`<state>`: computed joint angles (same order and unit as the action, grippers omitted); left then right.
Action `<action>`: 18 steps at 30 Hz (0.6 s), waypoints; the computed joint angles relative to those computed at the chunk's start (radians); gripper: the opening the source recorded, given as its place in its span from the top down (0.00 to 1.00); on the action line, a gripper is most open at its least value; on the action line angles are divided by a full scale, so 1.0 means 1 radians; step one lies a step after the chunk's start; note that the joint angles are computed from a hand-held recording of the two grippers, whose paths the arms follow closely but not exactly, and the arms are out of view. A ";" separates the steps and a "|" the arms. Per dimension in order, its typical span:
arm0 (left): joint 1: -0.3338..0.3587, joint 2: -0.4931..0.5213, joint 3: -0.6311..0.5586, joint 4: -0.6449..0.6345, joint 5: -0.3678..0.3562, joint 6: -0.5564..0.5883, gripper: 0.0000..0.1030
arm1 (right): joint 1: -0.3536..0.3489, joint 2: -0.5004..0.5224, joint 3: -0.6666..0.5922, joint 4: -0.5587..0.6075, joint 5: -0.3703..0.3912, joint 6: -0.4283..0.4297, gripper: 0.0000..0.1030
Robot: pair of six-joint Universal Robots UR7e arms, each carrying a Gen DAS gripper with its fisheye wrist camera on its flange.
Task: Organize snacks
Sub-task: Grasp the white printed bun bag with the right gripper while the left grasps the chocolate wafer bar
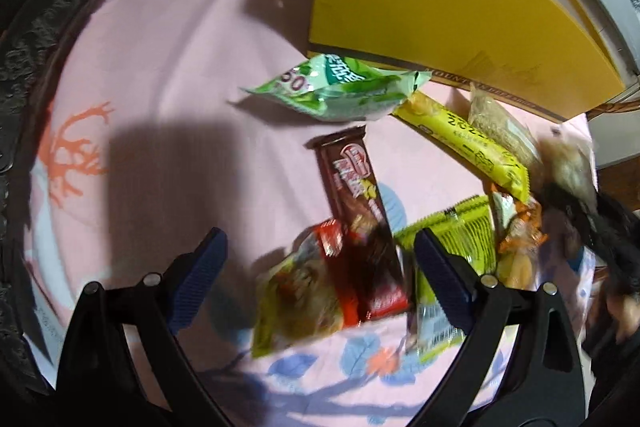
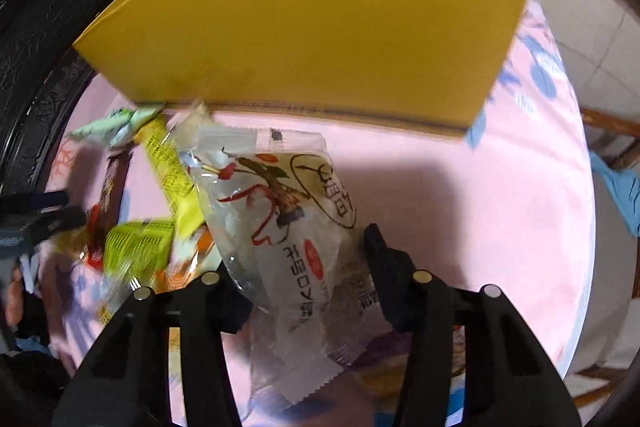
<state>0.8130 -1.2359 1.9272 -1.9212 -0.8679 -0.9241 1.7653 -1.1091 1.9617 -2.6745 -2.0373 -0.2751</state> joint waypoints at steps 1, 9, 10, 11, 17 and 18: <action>0.007 0.013 -0.006 -0.010 -0.001 0.007 0.07 | 0.002 -0.015 0.019 0.006 0.003 0.014 0.51; 0.012 0.091 -0.015 -0.047 0.074 0.050 0.15 | 0.023 -0.072 0.112 -0.027 -0.026 0.127 0.50; 0.004 0.088 -0.004 -0.050 0.095 0.046 0.18 | 0.028 -0.076 0.120 -0.031 -0.038 0.139 0.49; -0.001 0.082 0.008 -0.063 0.105 0.045 0.27 | 0.036 -0.066 0.117 -0.036 -0.054 0.156 0.47; -0.026 0.045 0.049 -0.079 0.128 0.036 0.67 | 0.067 -0.041 0.149 -0.127 -0.132 0.134 0.45; -0.029 0.045 0.052 -0.081 0.132 0.036 0.68 | 0.068 -0.043 0.156 -0.141 -0.138 0.134 0.47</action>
